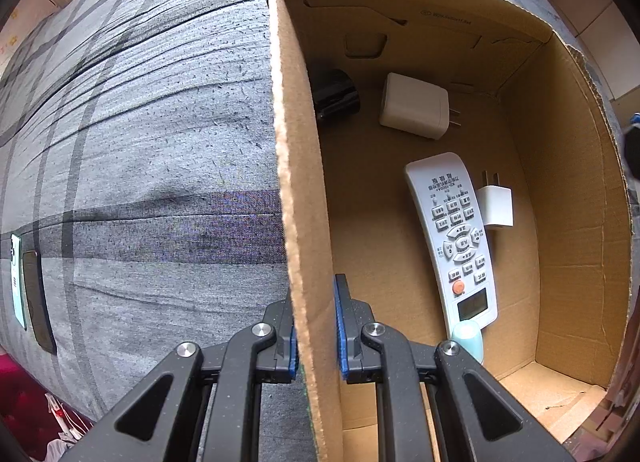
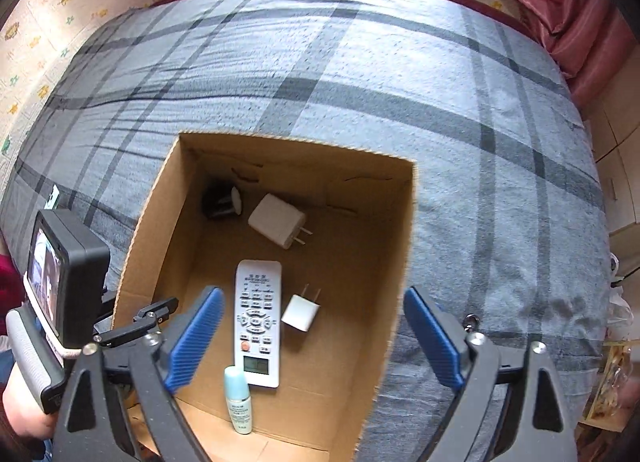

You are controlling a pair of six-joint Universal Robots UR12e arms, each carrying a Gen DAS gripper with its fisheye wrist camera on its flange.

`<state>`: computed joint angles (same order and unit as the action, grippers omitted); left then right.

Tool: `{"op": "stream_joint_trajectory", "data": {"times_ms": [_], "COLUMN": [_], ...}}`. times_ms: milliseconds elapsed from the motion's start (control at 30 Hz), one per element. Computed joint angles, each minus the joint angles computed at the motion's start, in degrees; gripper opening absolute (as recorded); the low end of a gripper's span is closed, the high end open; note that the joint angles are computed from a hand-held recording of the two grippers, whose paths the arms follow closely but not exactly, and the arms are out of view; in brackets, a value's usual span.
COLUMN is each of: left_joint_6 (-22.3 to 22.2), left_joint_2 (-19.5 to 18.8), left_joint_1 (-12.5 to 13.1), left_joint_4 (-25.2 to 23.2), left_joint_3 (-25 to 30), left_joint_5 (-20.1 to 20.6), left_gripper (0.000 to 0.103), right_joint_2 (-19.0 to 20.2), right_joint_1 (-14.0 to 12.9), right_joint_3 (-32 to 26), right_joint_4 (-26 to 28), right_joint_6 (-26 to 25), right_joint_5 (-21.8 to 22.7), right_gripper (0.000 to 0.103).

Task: Organize rigid objects
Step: 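Move the right tool back to the keys on the bed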

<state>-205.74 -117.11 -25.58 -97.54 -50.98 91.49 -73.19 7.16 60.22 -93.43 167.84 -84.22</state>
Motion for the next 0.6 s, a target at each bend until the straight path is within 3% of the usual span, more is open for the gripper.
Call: {"op": "stream_joint_trajectory", "data": {"times_ms": [100,600], "left_joint_6": [0.0,0.0], "left_joint_2": [0.0,0.0], "left_joint_1": [0.0,0.1], "left_joint_4": [0.0,0.0], "left_joint_3": [0.0,-0.2], "left_joint_5": [0.0,-0.3], "left_gripper": [0.015,0.015], "right_joint_2": [-0.3,-1.5], "right_joint_1": [-0.7,-4.7], "right_joint_3": [0.1,2.3], "right_joint_4": [-0.6,-3.0], "right_joint_6": [0.3,2.1], "right_joint_5": [-0.2,-0.7], "right_gripper": [0.101,0.103]}}
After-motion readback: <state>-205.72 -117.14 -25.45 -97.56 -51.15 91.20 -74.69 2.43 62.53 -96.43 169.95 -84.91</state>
